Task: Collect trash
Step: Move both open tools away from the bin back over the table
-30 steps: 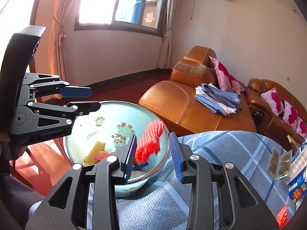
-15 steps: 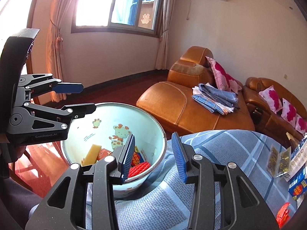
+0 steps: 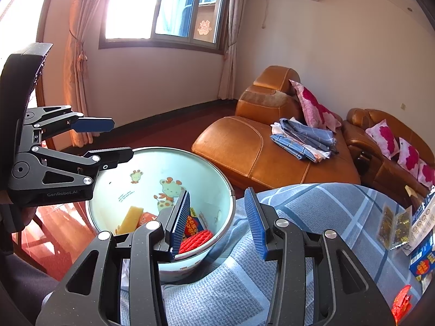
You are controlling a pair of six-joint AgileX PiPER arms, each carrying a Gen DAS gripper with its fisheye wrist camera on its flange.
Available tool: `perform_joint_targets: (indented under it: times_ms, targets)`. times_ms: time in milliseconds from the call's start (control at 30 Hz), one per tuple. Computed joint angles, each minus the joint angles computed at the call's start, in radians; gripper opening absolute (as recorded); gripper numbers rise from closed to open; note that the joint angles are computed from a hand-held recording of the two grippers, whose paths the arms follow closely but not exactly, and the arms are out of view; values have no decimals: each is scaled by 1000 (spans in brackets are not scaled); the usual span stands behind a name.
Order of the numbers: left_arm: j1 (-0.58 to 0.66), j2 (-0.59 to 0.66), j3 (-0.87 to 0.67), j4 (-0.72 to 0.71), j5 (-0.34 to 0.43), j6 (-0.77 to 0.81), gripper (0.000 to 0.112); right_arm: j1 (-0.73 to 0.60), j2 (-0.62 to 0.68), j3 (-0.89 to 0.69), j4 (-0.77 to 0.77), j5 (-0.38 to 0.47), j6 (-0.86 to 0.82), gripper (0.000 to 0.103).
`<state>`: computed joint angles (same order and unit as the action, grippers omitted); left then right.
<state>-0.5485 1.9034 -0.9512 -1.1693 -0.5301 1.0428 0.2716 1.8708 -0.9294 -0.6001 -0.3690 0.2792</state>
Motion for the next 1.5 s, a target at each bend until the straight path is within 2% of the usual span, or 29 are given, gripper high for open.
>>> perform_joint_targets:
  times_ms: [500, 767, 967, 1167, 1233, 1333, 1400, 1500]
  targets:
    - [0, -13, 1, -8, 2, 20, 59, -6, -9, 10, 52, -20, -28, 45]
    - [-5, -23, 4, -8, -11, 20, 64, -12, -18, 35, 151, -53, -94, 46]
    - [-8, -25, 4, -15, -13, 26, 66, -21, -24, 48, 177, -74, -105, 51]
    - [-15, -30, 7, -23, -20, 33, 72, -31, -27, 63, 216, -102, -130, 57]
    - [-21, -33, 11, -24, -33, 29, 82, -32, -28, 69, 240, -110, -146, 59]
    - [-27, -36, 15, -27, -37, 32, 82, -28, -32, 78, 307, -118, -191, 61]
    - [-32, -35, 12, -35, -39, 43, 82, -31, -34, 81, 331, -124, -203, 69]
    - [-33, -35, 11, -39, -38, 47, 83, -34, -37, 92, 356, -141, -214, 70]
